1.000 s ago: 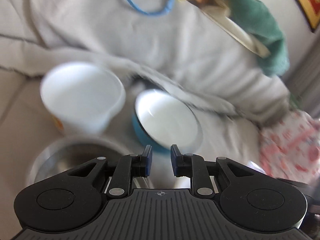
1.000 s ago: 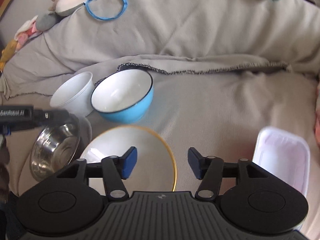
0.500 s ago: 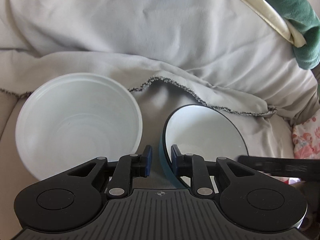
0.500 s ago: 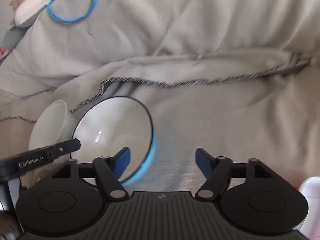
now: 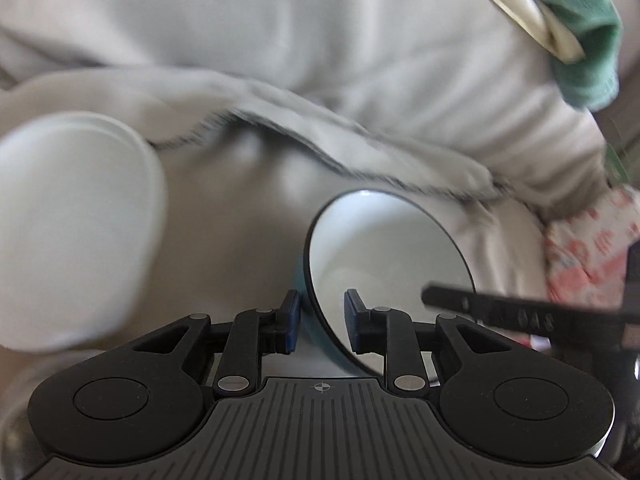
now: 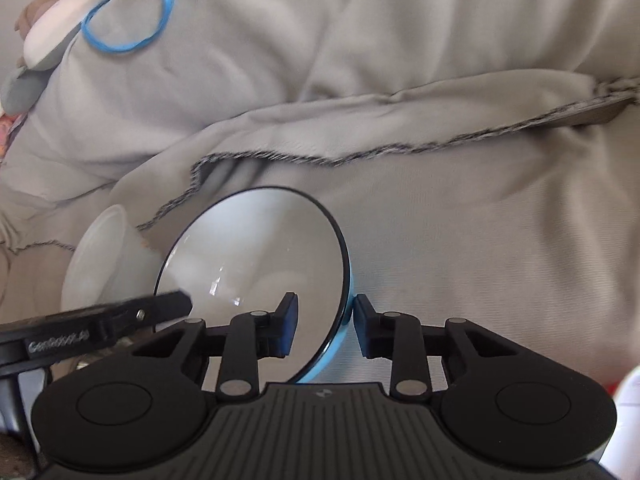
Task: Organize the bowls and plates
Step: 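Grasp the blue enamel bowl rim with the left tool, then lower the blue bowl into the cream bowl with the left tool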
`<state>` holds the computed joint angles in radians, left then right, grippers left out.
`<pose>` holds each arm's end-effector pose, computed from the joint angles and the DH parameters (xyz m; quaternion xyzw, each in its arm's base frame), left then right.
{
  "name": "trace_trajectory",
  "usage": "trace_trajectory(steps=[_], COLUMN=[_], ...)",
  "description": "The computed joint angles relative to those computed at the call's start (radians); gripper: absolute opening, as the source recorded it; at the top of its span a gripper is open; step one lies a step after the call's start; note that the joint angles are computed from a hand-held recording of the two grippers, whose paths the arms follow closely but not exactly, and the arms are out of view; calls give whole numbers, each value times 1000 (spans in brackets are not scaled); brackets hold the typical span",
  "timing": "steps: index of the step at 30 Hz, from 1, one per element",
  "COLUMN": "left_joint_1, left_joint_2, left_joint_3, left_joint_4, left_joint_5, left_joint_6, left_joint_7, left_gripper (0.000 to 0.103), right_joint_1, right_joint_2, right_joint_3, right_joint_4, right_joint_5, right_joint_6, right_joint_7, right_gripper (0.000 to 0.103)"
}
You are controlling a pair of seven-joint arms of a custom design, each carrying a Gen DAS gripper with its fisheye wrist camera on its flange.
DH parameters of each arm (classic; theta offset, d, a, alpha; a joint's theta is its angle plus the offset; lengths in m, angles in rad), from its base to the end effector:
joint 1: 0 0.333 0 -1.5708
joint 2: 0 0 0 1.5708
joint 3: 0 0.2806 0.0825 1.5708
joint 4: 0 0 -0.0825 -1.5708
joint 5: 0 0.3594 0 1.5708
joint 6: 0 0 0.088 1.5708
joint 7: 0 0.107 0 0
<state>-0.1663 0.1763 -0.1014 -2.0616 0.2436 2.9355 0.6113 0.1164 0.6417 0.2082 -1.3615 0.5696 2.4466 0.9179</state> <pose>0.5740 -0.1711 0.4111 -0.8023 0.4871 -0.3259 0.1134 0.6926 0.1965 0.3811 -0.8167 0.4603 -0.0099 0.3480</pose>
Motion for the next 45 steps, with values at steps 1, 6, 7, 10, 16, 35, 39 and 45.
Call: trace_trajectory(steps=[1, 6, 7, 10, 16, 35, 39, 45], left_joint_1=[4, -16, 12, 70, 1, -55, -58, -61], left_joint_2=[14, 107, 137, 221, 204, -183, -209, -218], left_joint_3=[-11, 18, -10, -73, -8, -91, -119, -130], left_joint_4=[14, 133, 162, 249, 243, -28, -65, -110], left_joint_5=[-12, 59, 7, -151, -130, 48, 43, -3], left_joint_6=[-2, -64, -76, -121, -128, -229, -264, -263], left_joint_7=[27, 30, 89, 221, 184, 2, -2, 21], left_gripper=[27, 26, 25, 24, 25, 26, 26, 26], right_joint_1=[-4, -26, -18, 7, -8, -64, -33, -11], right_joint_2=[1, 81, 109, 205, 178, -425, -470, -451], right_joint_3=[-4, -7, -12, -24, -5, -76, -121, -144], right_joint_4=[0, 119, 156, 287, 242, -452, -533, -554], right_joint_5=[0, 0, -13, -52, -44, 247, 242, 203], right_joint_6=[9, -95, -119, -194, -172, -122, -141, -151], right_joint_7=[0, 48, 67, 151, 156, -152, -154, -144], right_gripper=[31, 32, 32, 32, 32, 33, 33, 33])
